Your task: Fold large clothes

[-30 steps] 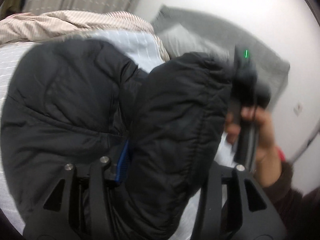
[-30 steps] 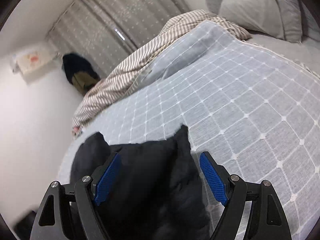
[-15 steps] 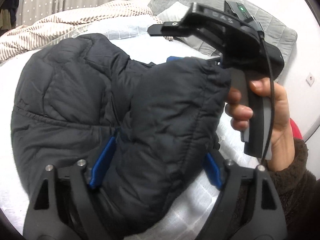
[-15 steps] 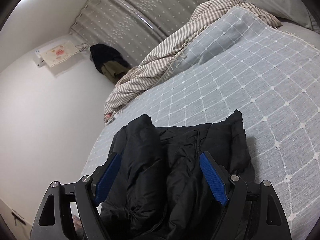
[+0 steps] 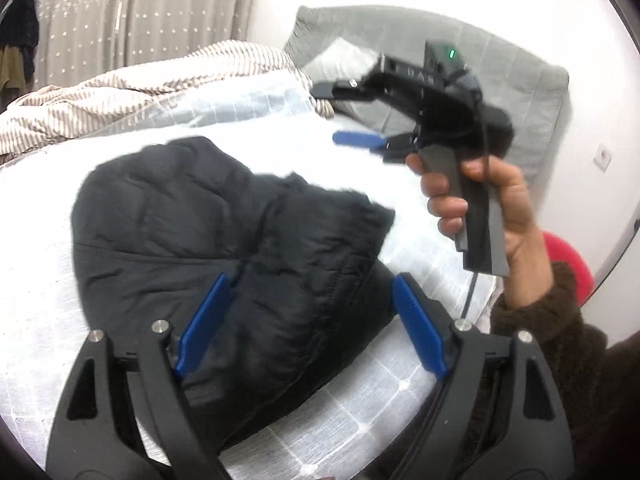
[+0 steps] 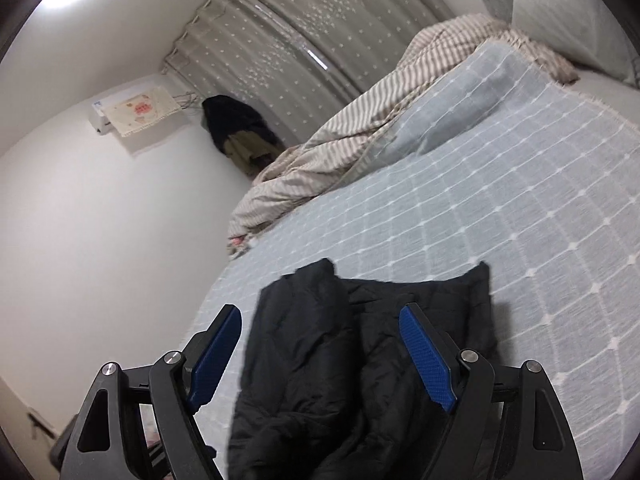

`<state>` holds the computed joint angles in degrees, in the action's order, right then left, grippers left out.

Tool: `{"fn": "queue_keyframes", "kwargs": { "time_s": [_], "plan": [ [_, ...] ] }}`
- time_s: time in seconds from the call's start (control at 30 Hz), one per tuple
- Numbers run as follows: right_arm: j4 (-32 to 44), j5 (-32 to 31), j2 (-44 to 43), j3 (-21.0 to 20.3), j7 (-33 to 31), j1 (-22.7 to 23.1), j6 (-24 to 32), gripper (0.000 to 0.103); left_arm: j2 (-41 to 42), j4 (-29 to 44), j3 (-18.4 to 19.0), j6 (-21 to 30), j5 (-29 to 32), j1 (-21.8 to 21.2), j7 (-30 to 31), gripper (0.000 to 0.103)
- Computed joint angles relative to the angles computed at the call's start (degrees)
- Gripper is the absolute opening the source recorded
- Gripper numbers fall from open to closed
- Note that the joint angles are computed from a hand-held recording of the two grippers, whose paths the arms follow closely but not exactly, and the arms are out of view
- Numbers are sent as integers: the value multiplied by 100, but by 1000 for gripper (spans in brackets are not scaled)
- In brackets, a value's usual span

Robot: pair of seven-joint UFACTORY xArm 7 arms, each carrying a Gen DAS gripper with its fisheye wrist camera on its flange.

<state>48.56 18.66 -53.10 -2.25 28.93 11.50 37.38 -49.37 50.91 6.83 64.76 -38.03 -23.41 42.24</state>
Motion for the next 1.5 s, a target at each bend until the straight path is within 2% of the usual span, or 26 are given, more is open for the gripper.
{"fn": "queue_keyframes", "kwargs": {
  "time_s": [0.1,0.23,0.3,0.37,0.4,0.47,0.57,0.67,0.73,0.8,0.87,0.9,0.93,0.97,1.03,1.1,1.27,1.3,1.4,1.5],
  "plan": [
    [437,167,536,-191,-135,310,298,83,-14,-21,176,-26,58,197,-75,85],
    [1432,436,1848,-396,-483,600,1259,82,268,-90,340,-363,-14,432,-232,85],
    [1907,519,2484,-379,-684,627,1705,75,386,-203,419,-645,-217,417,-124,85],
    [2278,703,2986,-358,-962,676,1998,14,644,-244,332,-896,-239,519,-238,85],
    [2420,722,3116,-273,-1084,665,1987,13,764,-217,297,-931,-209,567,-329,85],
    [2414,468,2939,60,-1046,460,1664,10,851,-221,248,-975,-256,608,-499,84],
    [2047,-304,2086,660,-873,53,1073,9,734,-287,241,-1002,-425,508,-445,84],
    [1433,-960,1133,1026,-340,-358,1095,9,772,-351,176,-951,-447,408,-388,84],
    [921,-1156,560,1073,-42,-510,1254,10,816,-434,86,-895,-433,340,-368,85],
    [248,-1213,-54,1002,294,-628,1571,11,726,-617,11,-847,-421,281,-275,85],
    [-233,-1135,-440,821,450,-600,1824,22,615,-787,-27,-925,-491,220,-159,85],
    [-427,-1070,-637,693,495,-577,1962,33,591,-818,-41,-941,-501,201,-140,85],
    [-585,-994,-871,561,547,-576,2033,49,574,-848,-64,-968,-491,192,-123,85],
    [-714,-949,-1124,446,622,-639,2069,71,591,-856,-80,-1008,-468,192,-108,85],
    [-826,-968,-1396,329,773,-872,1994,85,737,-766,-65,-1047,-441,174,-101,85],
    [-935,-866,-1575,104,846,-952,1896,85,828,-699,-26,-1009,-501,159,-129,85],
    [-1079,-244,-1273,-420,1021,-794,2151,85,1022,-596,-59,-1072,-592,171,-84,85],
    [-1133,-21,-1193,-511,1015,-694,2079,85,1007,-617,-74,-1083,-593,182,-77,85],
    [-1165,772,-943,-715,809,-245,1365,86,1027,-624,-140,-1136,-546,212,-104,85],
    [-700,836,-379,-707,522,-18,1310,86,1075,-611,-156,-1174,-518,230,-151,85]
  ]
}}
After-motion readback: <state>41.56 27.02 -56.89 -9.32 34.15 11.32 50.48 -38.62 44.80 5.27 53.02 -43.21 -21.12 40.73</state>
